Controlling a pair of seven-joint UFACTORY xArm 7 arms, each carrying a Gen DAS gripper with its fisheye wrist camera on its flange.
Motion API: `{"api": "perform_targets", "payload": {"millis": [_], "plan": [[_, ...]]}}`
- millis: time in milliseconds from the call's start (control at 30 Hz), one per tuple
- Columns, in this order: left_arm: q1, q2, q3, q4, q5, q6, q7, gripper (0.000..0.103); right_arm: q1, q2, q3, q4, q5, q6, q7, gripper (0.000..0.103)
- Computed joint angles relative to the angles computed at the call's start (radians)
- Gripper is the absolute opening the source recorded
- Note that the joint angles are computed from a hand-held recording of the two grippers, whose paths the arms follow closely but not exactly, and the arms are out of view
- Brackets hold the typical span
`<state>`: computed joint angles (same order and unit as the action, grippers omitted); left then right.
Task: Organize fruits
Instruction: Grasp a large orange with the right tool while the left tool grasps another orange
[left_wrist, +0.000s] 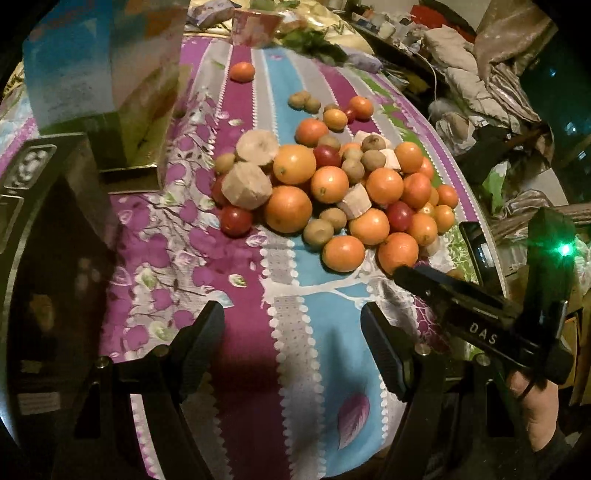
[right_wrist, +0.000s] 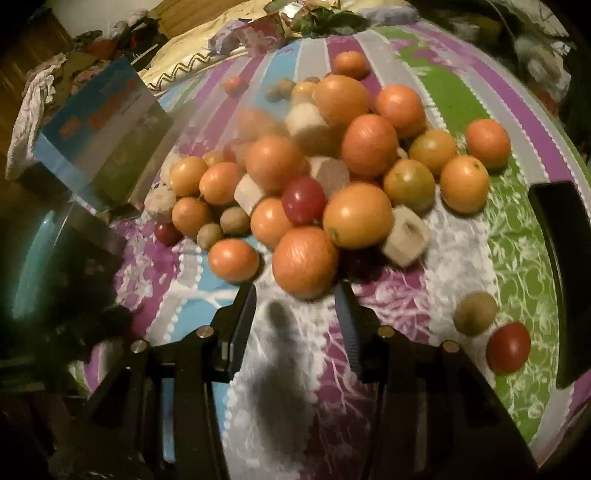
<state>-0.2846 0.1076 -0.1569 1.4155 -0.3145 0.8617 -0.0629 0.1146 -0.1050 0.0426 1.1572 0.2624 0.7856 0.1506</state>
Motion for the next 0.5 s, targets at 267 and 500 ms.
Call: {"api": "perform_targets", "payload": {"millis": [267, 500], "plan": [[-0.017, 0.05, -0.022, 0.008, -0.041, -0.064, 0.043, 0.077, 0.003, -0.003, 0.007, -0.021, -0.06, -0.037, 0.042, 0.037], [-0.035, 0.119, -0.046, 0.042, -0.096, -0.133, 0.083, 0.063, 0.008, -0.164, -0.028, -0.148, 0.012, -0.018, -0.05, 0.035]]}}
